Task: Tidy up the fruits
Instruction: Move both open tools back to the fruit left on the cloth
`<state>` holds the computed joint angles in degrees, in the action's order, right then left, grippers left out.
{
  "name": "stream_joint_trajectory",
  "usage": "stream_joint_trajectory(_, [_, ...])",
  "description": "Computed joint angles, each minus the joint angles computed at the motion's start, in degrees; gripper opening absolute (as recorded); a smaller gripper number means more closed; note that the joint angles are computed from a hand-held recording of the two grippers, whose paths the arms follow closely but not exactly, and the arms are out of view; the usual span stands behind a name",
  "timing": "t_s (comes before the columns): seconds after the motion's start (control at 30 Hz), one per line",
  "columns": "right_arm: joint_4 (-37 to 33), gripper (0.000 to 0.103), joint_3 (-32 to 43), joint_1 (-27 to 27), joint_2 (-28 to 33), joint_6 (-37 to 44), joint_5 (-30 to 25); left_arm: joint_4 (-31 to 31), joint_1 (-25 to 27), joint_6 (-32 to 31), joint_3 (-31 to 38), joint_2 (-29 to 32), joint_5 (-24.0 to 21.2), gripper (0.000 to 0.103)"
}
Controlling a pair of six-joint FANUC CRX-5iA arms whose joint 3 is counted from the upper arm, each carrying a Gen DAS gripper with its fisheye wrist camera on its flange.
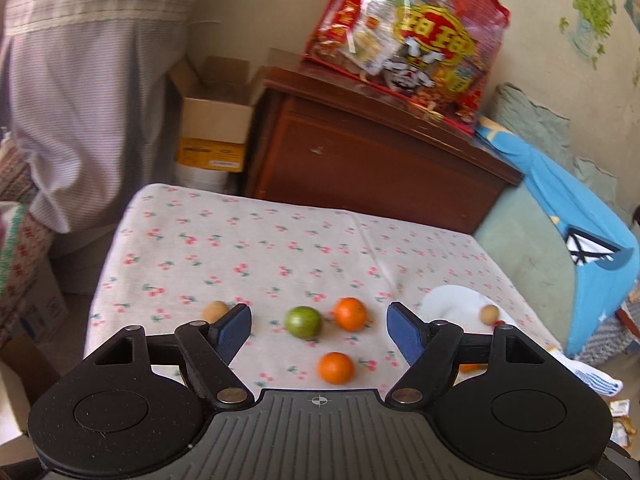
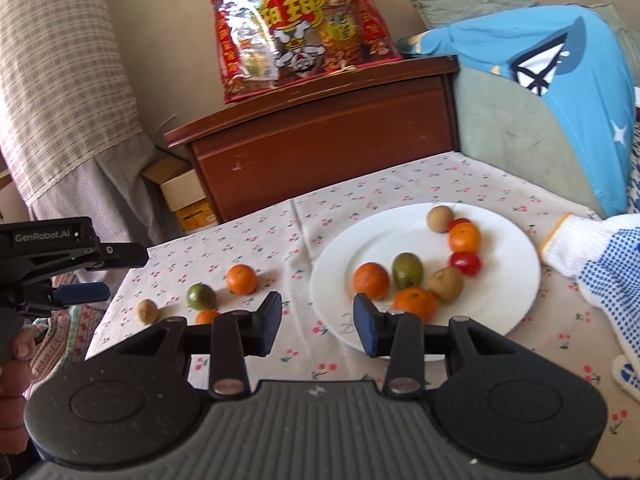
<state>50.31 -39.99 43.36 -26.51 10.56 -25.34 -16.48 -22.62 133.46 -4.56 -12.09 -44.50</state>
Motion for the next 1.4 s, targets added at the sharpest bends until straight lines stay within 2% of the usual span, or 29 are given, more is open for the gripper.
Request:
stream_joint_trajectory(0.27, [-9.4,0.04,2.4,2.3,2.1,10.9,3.4,-4.1,1.1,3.7,-1.0,-0.1,-5.0,0.075])
stream_joint_trajectory(0.43, [-14.5,0.04,4.8,3.2,4.9,17.2,4.1,-5.9,1.3,5.2,-1.8,0.6,-4.4,0.075])
stream_joint_trajectory(0.7, [-17.6,0.04,7.9,3.2,9.7,24.0,5.2,-11.8,-1.0,8.5,-0.1,3.4,-5.0,0.073])
stream_joint_trajectory(0.9, [-19.9,0.04,10.2,3.2,12.5,28.2,5.6,-13.2,-1.3,8.5,0.3,4.6,-4.1,0.073])
stream_joint_trajectory(1.07, [-18.3,0.04,10.5,3.2,13.7,28.1,5.6,-14.7,-1.9,9.7,0.7,5.4,-3.9,0.072])
stream_joint_trajectory(1.2, [-20.2,0.04,11.7,2.9,14.5,28.8,5.3,-16.8,-2.9,10.6,1.4,6.2,-4.6,0.066])
stream_joint_trajectory(1.33, [-20.9,0.04,12.3,2.6,15.1,29.2,5.8,-16.3,-2.7,10.3,1.0,6.2,-3.5,0.059])
stream_joint_trajectory(1.4, [-21.1,0.037,12.7,2.8,15.4,29.6,5.2,-16.7,-3.0,10.5,1.1,6.3,-3.6,0.051])
